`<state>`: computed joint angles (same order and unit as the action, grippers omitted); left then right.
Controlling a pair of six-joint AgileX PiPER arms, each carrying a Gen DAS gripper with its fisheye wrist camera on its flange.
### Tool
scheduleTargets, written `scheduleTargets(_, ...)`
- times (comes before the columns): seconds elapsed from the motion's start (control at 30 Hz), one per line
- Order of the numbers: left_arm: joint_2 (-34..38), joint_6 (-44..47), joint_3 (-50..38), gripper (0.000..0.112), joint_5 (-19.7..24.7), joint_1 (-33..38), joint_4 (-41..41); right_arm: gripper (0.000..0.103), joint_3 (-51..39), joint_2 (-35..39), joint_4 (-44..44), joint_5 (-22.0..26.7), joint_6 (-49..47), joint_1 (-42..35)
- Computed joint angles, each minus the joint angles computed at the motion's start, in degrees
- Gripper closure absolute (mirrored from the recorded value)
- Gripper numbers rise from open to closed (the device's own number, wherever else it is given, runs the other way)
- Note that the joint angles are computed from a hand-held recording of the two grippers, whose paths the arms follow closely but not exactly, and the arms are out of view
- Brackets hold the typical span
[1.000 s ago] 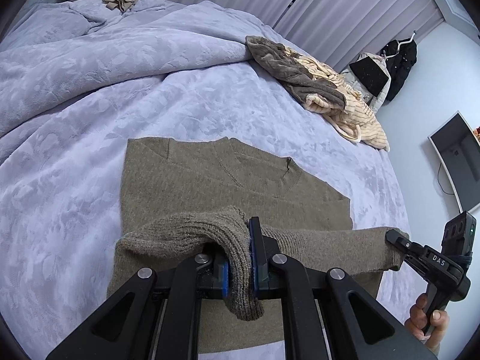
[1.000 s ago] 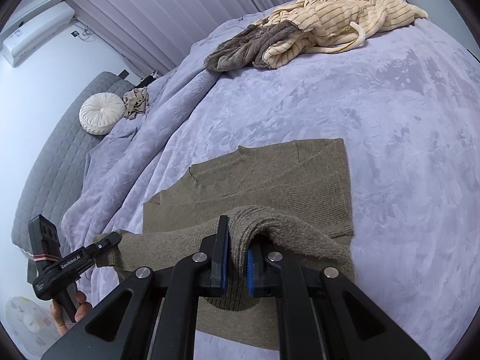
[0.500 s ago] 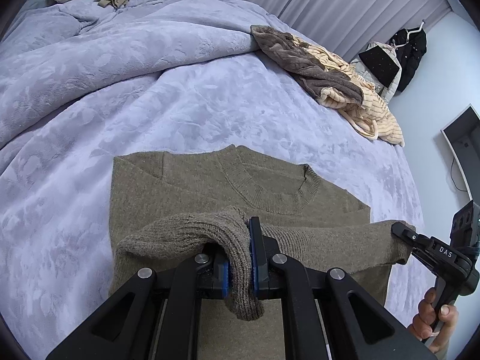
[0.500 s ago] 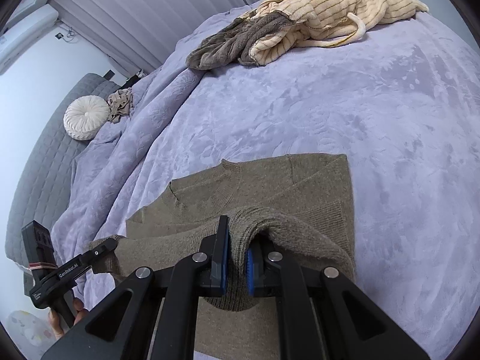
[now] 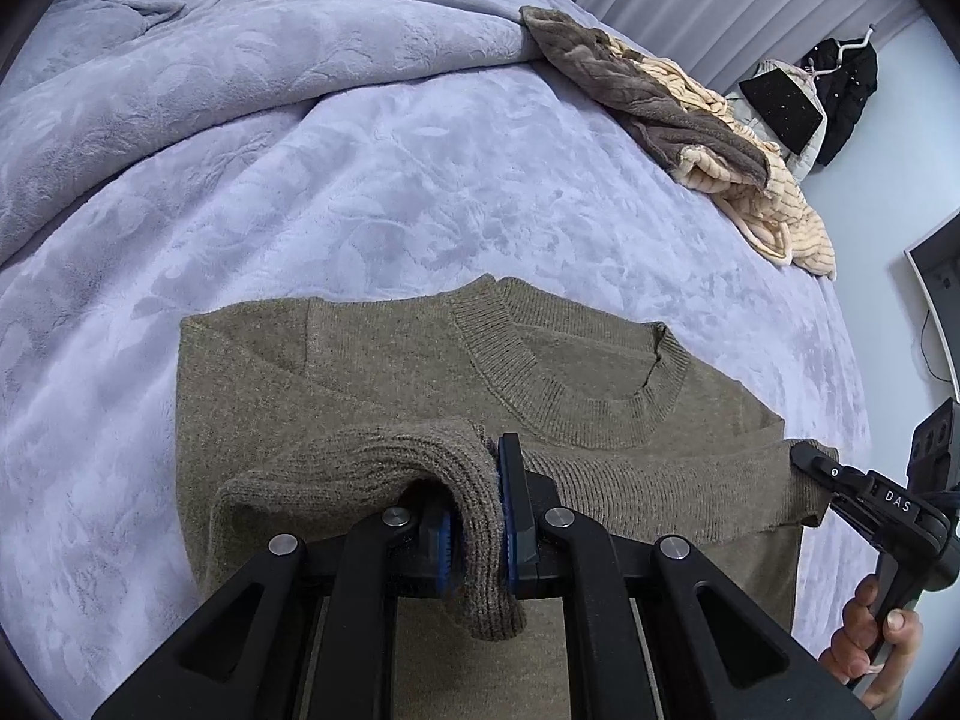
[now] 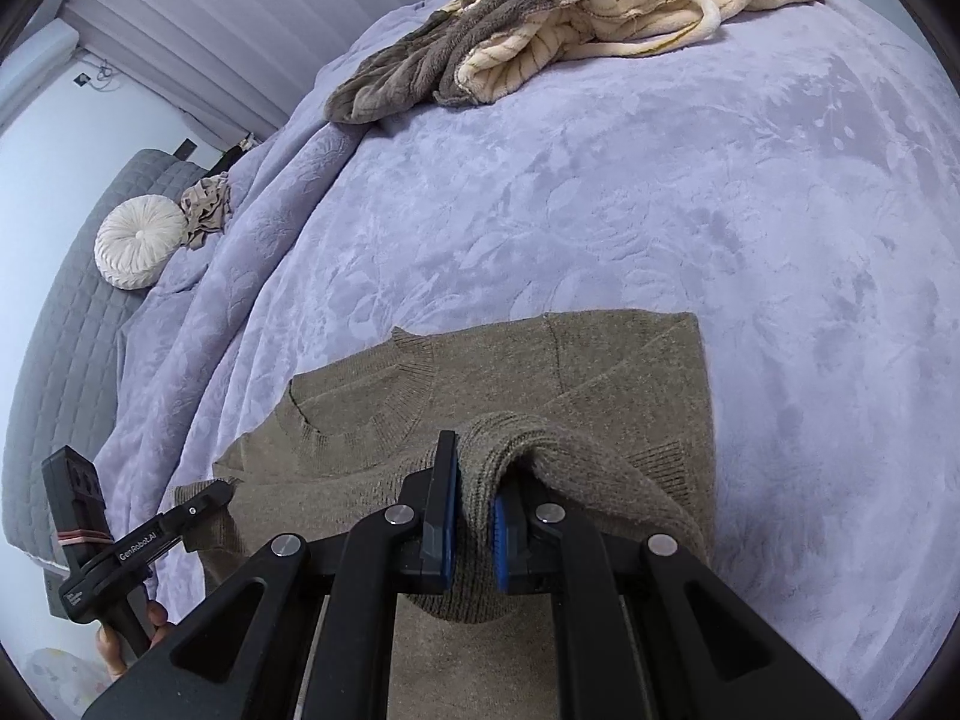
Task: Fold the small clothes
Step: 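Carry the held sleeve with both tools across the sweater body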
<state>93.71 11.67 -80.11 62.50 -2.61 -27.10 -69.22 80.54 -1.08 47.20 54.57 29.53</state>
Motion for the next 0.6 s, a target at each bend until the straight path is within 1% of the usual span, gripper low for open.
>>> scheduleTargets(0.1, 1.6, 0.3, 0.5, 0.1, -0.6, 0.5, -0.8, 0.093, 0.4, 1.6, 0.7, -0.6, -0.6, -0.6)
scheduleTargets(0.3, 3.2, 0.3, 0.5, 0.1, -1.9, 0.0, -0.7, 0.093, 2.3, 2.3, 2.1, -2.4, -1.9, -1.9)
scheduleTargets(0.53, 7.0, 0.3, -1.2, 0.1, -1.1, 1.1, -3.4, 0.093, 3.1, 3.8, 4.3, -3.7, -4.3, -3.7)
scheduleTargets(0.6, 7.6, 0.5, -1.1, 0.1, -1.5, 1.3, -4.0, 0.093, 3.1, 4.6, 5.1, -4.0, -5.3, -4.2)
